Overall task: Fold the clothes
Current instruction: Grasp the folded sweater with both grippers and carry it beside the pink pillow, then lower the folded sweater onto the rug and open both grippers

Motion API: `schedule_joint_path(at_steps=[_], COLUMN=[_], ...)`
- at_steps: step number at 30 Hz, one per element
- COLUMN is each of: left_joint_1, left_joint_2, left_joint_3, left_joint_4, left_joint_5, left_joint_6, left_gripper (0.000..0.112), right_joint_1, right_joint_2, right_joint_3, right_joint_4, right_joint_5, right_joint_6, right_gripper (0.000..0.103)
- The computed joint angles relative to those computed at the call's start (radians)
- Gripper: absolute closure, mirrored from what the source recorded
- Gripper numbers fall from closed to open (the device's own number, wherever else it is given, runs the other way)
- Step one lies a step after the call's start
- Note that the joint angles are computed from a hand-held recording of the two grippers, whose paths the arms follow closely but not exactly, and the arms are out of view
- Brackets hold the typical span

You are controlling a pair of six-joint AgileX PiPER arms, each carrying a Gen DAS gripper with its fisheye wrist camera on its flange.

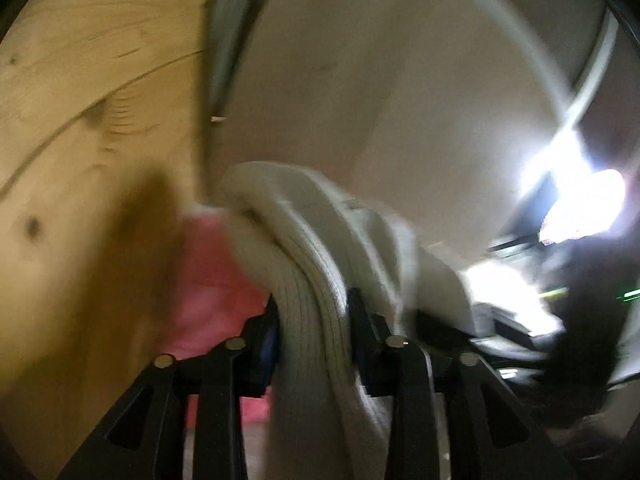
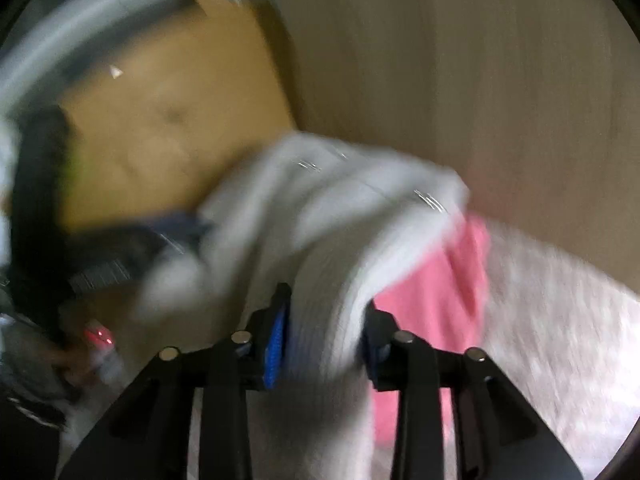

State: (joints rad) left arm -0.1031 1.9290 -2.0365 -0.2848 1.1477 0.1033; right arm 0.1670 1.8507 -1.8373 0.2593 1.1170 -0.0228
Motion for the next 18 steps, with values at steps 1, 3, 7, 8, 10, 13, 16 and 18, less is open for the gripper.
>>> schedule_joint_path(at_steps=[1, 3, 7, 8, 10, 13, 16, 18], left_joint_1=[-0.012, -0.009, 0.026, 0.035, 0.044, 0.032, 0.004, -0.022], left_joint_2=[-0.001, -0.042, -0.134, -0.145, -0.149, -0.125, -0.098, -0.09], left_joint_3=[0.013, 0.105, 0.243, 0.259, 0.27, 0.253, 0.252, 0.288], left_joint_4=[0.066, 0.108, 0.023, -0.007, -0.044, -0.052, -0.026, 0.043], left_joint_5=[-0.005, -0.053, -0.114, -0.122, -0.126, -0.106, -0.099, -0.127], left_joint_6=[-0.039, -0.04, 0.021, 0.038, 0.06, 0.079, 0.09, 0.09], left_gripper=[0.081, 0.081, 0.081, 0.08, 0.08, 0.08, 0.08, 0.076], right_joint_1=[-0.029, -0.087, -0.128, -0.124, -0.103, -0.04, 0.009, 0.01], right_joint_2=[-0.029, -0.115, -0.174, -0.173, -0.165, -0.119, -0.052, -0.024], right_joint_3=[0.048, 0.189, 0.231, 0.22, 0.196, 0.157, 0.127, 0.155], right_joint_4=[0.036, 0.11, 0.16, 0.166, 0.161, 0.13, 0.033, -0.028], right_joint_5=[0.0, -0.069, -0.114, -0.121, -0.136, -0.16, -0.128, -0.118], right_joint_6=[-0.015, -0.054, -0.06, -0.067, -0.071, -0.078, -0.052, -0.044], right_gripper=[0.07, 0.069, 0.069, 0.069, 0.069, 0.069, 0.068, 0.067])
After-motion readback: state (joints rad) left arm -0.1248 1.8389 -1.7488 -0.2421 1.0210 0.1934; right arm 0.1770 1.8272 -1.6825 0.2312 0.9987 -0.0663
